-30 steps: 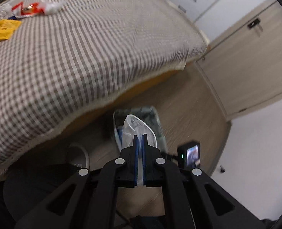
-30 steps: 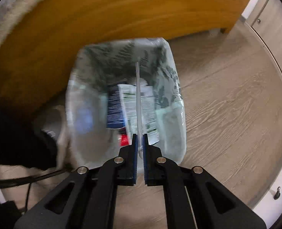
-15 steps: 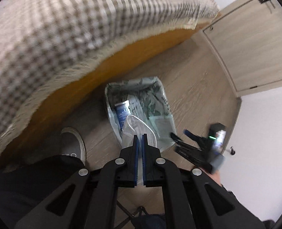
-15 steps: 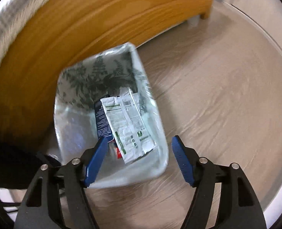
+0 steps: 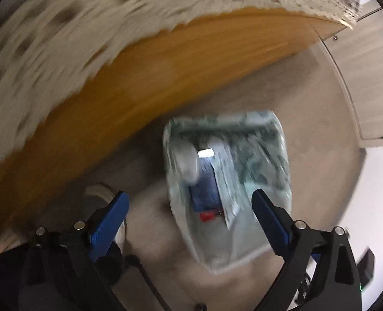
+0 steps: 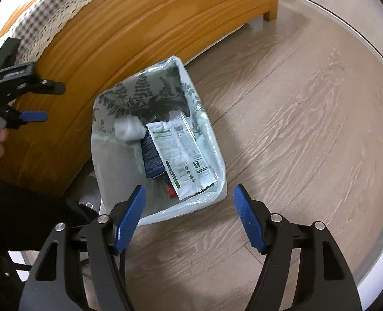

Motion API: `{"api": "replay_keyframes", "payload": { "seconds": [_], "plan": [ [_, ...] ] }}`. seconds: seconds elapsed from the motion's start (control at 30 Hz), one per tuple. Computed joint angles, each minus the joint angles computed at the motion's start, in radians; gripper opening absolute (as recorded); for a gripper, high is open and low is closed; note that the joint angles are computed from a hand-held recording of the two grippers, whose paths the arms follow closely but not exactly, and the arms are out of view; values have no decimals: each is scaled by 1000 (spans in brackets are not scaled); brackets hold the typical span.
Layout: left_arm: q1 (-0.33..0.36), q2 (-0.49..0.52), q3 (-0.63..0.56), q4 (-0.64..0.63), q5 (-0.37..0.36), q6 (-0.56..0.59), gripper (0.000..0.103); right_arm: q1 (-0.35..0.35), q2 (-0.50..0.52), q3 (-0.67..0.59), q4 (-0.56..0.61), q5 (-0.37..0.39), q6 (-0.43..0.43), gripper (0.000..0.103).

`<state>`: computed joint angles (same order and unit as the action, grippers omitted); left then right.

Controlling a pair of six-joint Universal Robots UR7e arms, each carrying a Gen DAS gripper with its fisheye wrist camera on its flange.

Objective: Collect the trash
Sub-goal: 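Drop the clear strip into the wastebasket while the left gripper drops a white bag, then move both grippers back from the wastebasket toward the bed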

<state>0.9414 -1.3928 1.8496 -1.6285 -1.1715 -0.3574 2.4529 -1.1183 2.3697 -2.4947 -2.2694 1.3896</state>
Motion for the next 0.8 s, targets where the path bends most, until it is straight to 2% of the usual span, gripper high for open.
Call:
{"api": "replay_keyframes", "payload": {
  "seconds": [0.17,0.33,0.4,0.43,0.5,0.63,0.8],
  "plan": [
    [-36,-55,10,79,3,47,92,-36,38,-18,-29,30,-53,67],
    [-53,-114,-1,106,-52,60,92,-38,57,-89,65,30,-90,67],
    [-60,-142,2,93,-61,70,92,-31,58,-123,119,23,-92,67],
    [-68,-164,7,51,-26,57,92,-28,60,-139,148,20,-87,67],
    [-60,-180,3,-8,-13,56,92,-18,60,-180,221,10,-72,67],
    [-53,-198,-43,-8,-52,59,92,20,58,-282,393,-33,-30,67],
    [-89,-278,-112,-67,-83,108,92,68,80,-442,602,-113,18,67]
  ]
}}
